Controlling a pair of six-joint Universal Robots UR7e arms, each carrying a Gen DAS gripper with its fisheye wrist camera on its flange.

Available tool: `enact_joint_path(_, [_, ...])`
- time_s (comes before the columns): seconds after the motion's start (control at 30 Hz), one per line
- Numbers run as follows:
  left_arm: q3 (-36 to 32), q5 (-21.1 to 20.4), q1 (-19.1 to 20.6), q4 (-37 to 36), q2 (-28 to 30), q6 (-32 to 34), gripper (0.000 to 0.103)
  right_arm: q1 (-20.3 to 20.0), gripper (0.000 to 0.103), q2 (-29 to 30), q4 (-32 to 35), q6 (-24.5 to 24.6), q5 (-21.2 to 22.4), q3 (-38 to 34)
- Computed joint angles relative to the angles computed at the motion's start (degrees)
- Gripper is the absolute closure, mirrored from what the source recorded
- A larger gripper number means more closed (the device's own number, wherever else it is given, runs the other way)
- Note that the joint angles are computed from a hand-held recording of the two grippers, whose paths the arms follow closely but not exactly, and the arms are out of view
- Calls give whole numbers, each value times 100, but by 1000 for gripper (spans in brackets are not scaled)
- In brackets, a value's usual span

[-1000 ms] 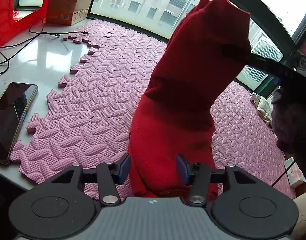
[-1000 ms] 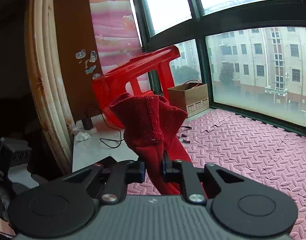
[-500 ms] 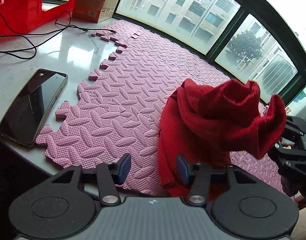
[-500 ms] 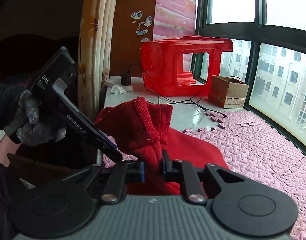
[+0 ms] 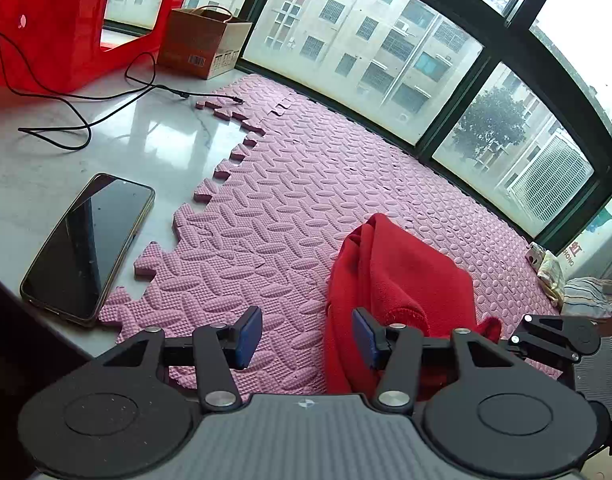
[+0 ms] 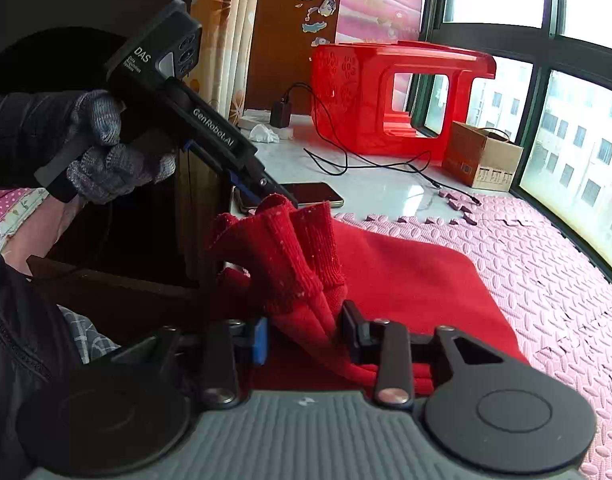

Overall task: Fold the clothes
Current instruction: 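Fold the cuffs over toward the waistband and lower them with the right tool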

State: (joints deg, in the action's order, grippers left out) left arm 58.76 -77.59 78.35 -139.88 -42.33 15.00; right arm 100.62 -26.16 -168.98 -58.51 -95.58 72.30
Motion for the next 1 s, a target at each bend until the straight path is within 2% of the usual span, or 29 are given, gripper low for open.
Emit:
enact_joint_path(0.03, [8, -38, -5, 5, -11, 23, 50, -1, 47, -33, 29, 36, 29, 46])
enact_joint_path(0.13, [32, -147, -27, 37, -27, 74, 49, 8, 45, -120, 75, 206, 68, 159])
enact_joint_path(0.4, [142, -435, -49, 129, -104, 171, 49, -55, 46, -372, 404, 1217, 660, 100])
enact_joint_path(0.5, [129, -494, -54, 227, -95, 203, 49, -39, 46, -288, 441, 1443, 584, -129])
enact_joint_path(0.6, [79, -553, -55, 410, -67, 245, 51, 32, 51, -88, 667, 1313, 116, -501])
enact_joint_path(0.63, [48, -597, -51, 487, -52, 258, 53, 44, 52, -43, 775, 1253, 27, -580])
enact_joint_path(0.67, [11, -648, -45, 571, -35, 276, 66, 50, 52, -8, 840, 1211, -25, -631])
enact_joint_path(0.77, [-70, -777, -50, 716, 5, 343, 90, 79, 52, 89, 982, 983, -132, -738])
enact_joint_path(0.8, [-73, -799, -63, 713, 7, 385, 93, 97, 53, 132, 953, 847, -195, -751])
enact_joint_path(0.87, [-77, -839, -97, 670, 9, 477, 97, 124, 60, 191, 769, 722, -263, -735])
enact_joint_path(0.9, [-88, -883, -112, 657, 6, 508, 97, 137, 71, 219, 672, 668, -294, -726])
enact_joint_path(1.0, [-143, -1038, -144, 646, -6, 508, 99, 142, 82, 182, 402, 638, -215, -617])
